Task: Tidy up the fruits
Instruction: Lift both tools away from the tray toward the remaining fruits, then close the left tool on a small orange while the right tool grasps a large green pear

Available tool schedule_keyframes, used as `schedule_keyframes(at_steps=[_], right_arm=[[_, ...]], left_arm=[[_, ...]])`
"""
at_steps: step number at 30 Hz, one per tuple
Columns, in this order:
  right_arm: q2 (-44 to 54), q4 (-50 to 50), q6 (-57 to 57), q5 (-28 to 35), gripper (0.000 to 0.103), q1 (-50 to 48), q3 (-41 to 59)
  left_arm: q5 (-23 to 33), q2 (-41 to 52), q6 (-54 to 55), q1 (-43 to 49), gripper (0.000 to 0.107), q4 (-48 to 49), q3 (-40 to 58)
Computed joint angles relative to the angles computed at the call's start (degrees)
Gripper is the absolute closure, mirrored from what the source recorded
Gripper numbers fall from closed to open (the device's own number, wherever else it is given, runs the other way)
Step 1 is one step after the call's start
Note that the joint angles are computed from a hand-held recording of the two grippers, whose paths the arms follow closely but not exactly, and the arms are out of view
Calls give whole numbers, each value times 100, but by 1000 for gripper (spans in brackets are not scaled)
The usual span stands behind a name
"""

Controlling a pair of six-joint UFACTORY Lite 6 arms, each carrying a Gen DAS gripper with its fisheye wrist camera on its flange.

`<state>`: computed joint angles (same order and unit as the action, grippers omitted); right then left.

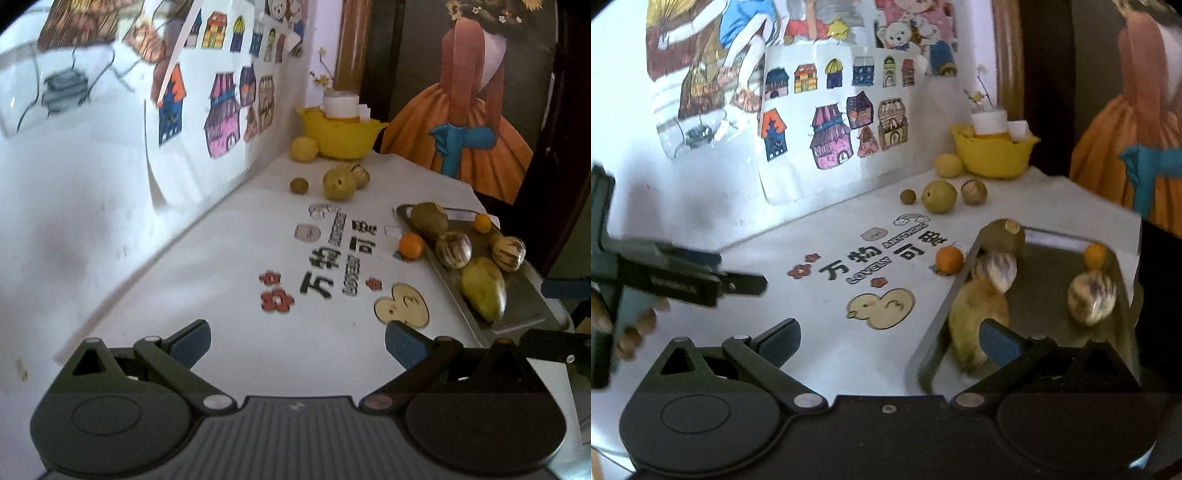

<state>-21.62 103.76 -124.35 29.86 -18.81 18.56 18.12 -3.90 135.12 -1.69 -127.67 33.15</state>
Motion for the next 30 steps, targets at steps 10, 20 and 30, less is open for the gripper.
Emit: schedule_keyframes(at_steps=[10,20,30], right_arm=[[1315,137,-1852,46,1,67,1277],[3197,-713,-1990,147,4,141,3158],[4816,-2285,-553,146,14,243,5126]], left_arm=[[-30,1122,273,-371,5,-278,1343],[-87,3099,-340,-634,5,281,3476],[206,4332,-821,-678,5,730,4827]])
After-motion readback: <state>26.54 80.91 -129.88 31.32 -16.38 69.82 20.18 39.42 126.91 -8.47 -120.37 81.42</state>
